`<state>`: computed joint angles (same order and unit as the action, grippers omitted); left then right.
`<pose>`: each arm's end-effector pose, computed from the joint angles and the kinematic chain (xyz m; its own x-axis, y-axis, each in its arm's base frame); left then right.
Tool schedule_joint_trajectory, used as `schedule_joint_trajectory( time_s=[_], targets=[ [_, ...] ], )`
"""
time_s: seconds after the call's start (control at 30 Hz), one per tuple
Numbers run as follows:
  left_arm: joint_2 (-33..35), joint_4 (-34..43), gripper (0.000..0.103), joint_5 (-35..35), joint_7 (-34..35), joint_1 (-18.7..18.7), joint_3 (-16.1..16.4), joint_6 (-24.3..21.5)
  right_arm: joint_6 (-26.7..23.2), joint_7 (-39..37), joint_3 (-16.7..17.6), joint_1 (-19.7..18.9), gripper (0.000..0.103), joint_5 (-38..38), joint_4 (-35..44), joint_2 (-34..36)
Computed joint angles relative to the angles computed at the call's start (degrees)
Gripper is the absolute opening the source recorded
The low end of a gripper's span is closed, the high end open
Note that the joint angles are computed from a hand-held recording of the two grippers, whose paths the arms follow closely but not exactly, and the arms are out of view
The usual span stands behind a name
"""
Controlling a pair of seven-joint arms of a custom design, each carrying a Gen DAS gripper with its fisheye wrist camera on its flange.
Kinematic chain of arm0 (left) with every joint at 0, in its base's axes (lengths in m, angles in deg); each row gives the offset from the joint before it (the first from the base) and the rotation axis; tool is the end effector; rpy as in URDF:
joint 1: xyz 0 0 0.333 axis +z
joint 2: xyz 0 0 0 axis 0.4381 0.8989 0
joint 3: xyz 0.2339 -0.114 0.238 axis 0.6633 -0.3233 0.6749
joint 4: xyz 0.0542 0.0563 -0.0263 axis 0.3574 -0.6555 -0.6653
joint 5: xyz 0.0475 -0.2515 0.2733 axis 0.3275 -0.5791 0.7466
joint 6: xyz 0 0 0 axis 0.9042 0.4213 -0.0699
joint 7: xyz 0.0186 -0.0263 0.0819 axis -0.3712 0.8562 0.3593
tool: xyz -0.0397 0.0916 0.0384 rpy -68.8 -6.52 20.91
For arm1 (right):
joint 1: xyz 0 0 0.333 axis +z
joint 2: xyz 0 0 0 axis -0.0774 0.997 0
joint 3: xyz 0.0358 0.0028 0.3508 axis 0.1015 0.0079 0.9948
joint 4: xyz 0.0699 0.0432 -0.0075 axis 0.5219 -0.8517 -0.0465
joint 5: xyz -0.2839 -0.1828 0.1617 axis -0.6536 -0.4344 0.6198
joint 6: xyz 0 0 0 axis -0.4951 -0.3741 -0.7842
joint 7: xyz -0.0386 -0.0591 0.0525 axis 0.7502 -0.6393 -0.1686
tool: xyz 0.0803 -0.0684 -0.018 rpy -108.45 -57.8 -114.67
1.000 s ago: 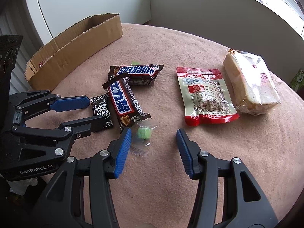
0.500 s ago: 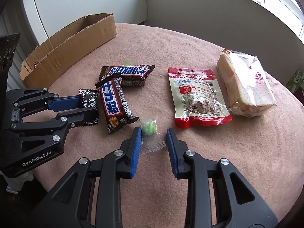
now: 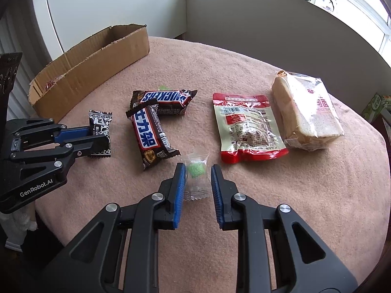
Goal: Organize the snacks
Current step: 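Grasp the small black candy packet with the left tool while the right grasps the clear green-candy packet, then carry both packets into the cardboard box and open both tools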
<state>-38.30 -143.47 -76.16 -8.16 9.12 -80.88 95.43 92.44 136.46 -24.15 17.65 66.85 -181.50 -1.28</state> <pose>0.5096 -0.3353 0.4791 -0.3849 -0.9132 0.1339 -0.7689 0.2370 -0.5938 0.5158 0.2593 0.4714 0.2775 -0.9606 -0.0139 -0.7824 -0.2176 -0.5835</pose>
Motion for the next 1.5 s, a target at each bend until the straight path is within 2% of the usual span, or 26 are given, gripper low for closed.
schedule_joint_trajectory(
  time_s=[0.23, 0.37, 0.67, 0.9, 1.13, 1.5],
  targets=[
    [-0.98, -1.39, 0.010, -1.80, 0.36, 0.66, -0.05, 0.72, -0.09, 4.11, -0.02, -0.20, 0.022, -3.48, -0.82, -1.59],
    [-2.32, -2.79, 0.010, -3.94, 0.76, 1.23, -0.46, 2.82, 0.12, 5.26, 0.89, -0.62, 0.022, -4.72, -1.05, -2.88],
    [-7.60, -5.64, 0.010, -4.73, 0.86, 1.93, 1.43, 5.20, 0.58, 2.41, 2.55, -0.45, 0.022, -2.61, 3.88, -1.93],
    [-10.63, -6.94, 0.010, 0.11, -2.68, 3.47, 3.95, 5.64, -0.38, -1.53, 1.77, 2.62, 0.022, 0.28, 13.35, 3.48],
    [-11.76, -7.94, 0.010, 3.30, -5.44, 5.97, 5.67, 6.30, -2.31, -9.04, 1.94, 5.62, 0.022, 8.24, 24.81, 10.90],
    [-11.08, -7.69, 0.010, 6.28, -8.77, 8.81, 6.72, 5.80, -11.13, -16.15, 0.25, 11.01, 0.022, 14.83, 44.94, 24.43]
  ],
)
